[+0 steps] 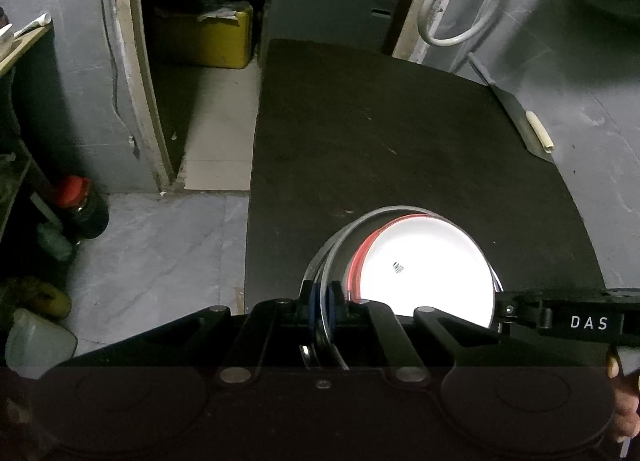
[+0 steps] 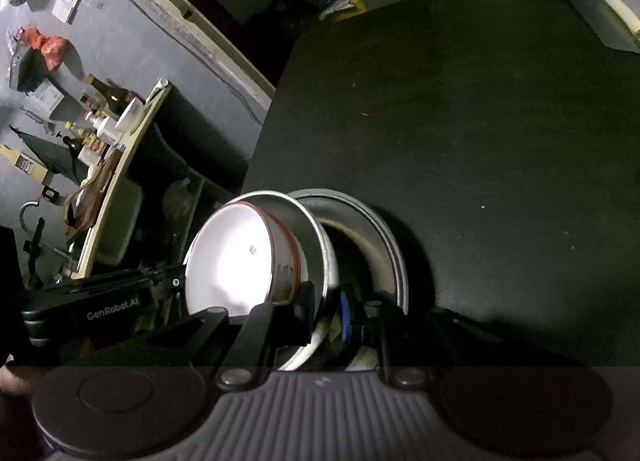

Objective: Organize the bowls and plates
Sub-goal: 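Lift the steel bowl with nested white bowls and carry it over the steel plates, then lower the bowl stack onto the steel plates and open both grippers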

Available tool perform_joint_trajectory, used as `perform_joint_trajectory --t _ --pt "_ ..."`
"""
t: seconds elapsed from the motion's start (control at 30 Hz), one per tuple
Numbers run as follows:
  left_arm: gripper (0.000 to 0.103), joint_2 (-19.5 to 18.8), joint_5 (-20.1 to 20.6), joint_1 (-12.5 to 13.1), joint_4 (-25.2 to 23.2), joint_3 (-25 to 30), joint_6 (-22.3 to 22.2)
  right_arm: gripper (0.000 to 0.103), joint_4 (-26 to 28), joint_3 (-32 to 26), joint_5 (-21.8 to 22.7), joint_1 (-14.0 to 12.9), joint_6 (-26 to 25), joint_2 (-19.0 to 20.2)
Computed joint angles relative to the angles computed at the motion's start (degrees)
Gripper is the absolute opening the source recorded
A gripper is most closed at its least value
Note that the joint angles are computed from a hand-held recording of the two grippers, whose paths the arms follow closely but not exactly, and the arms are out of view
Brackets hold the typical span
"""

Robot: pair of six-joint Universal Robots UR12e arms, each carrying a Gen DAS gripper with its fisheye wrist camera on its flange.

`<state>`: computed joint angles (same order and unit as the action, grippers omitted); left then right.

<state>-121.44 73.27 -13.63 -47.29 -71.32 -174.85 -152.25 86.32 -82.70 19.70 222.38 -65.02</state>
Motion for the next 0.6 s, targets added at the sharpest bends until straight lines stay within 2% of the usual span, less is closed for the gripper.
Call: perform_joint_trajectory --t 0.17,0.33,0.43,0.6 --pt "0.011 0.23 1.29 -0.30 0.69 -0.38 -0.82 0.017 -0.78 0.36 -2.34 0.58 0.20 -0.22" --pt "0.019 0.69 3.33 -0.72 1.52 -0.90 -1.26 0.024 -0.74 0.63 -3.92 0.94 0.49 -0.44" --pt "0.028 0.99 4.84 -0.93 2.12 -1.28 -1.83 0.029 -0.61 0.89 -4.86 1.17 0.53 -0.66" --pt "0.045 1.89 6.69 -1.15 3.63 -2.48 -3.21 0.029 -0.40 1.07 -5.64 1.39 -0.04 -0.93"
